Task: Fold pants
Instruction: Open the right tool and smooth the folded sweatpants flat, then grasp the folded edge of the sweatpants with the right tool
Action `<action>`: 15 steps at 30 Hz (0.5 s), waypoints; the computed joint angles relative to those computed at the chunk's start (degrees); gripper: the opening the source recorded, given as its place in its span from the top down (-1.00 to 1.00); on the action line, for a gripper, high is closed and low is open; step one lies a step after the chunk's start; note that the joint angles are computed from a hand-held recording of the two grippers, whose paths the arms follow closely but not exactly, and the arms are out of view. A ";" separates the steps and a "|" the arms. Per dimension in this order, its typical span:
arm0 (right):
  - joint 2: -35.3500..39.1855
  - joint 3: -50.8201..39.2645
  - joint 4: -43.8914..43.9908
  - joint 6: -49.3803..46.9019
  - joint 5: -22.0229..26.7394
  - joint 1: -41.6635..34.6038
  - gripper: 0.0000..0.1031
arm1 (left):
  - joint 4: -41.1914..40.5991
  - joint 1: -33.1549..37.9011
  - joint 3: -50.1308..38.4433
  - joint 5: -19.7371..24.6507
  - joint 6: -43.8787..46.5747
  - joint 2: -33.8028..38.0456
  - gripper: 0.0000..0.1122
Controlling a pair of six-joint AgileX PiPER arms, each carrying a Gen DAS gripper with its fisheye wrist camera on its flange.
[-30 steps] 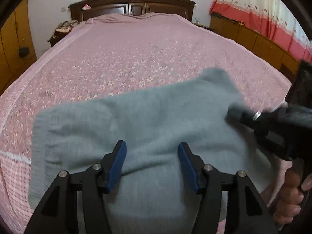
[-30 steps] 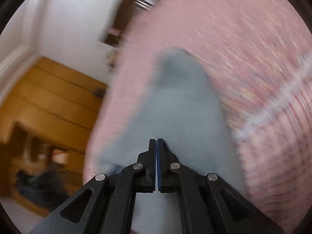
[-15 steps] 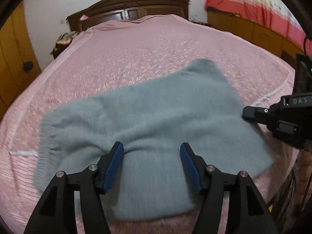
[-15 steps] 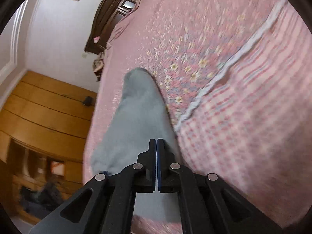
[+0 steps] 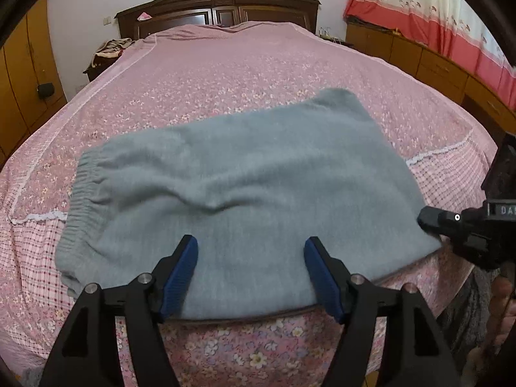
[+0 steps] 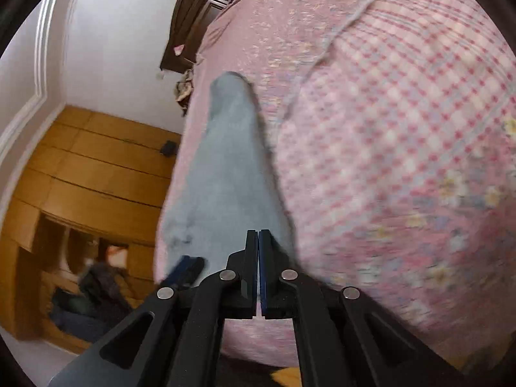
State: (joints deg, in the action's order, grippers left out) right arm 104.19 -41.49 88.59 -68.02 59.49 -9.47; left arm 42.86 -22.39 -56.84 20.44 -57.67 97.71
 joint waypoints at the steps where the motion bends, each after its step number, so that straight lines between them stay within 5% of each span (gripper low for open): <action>1: 2.26 0.40 0.63 -0.85 2.94 -1.85 1.00 | 1.32 0.00 0.69 -0.67 -1.58 -0.08 -0.29; 3: 4.06 0.57 0.58 -0.54 5.59 -3.44 1.00 | 3.37 -0.45 1.77 -0.84 -4.32 -0.74 -0.29; 9: -2.52 0.67 -2.13 1.90 -0.42 -0.50 0.99 | 8.65 -1.03 3.18 -1.13 -9.51 -1.24 -0.30; 15: -8.23 -3.21 -3.17 5.79 1.09 -0.15 0.77 | 12.36 -0.98 3.78 -2.24 -13.19 -1.00 -0.31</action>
State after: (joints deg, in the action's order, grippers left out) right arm 95.96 -44.70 85.42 -62.23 60.59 -9.62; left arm 55.22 -23.37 -53.06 18.20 -70.85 96.71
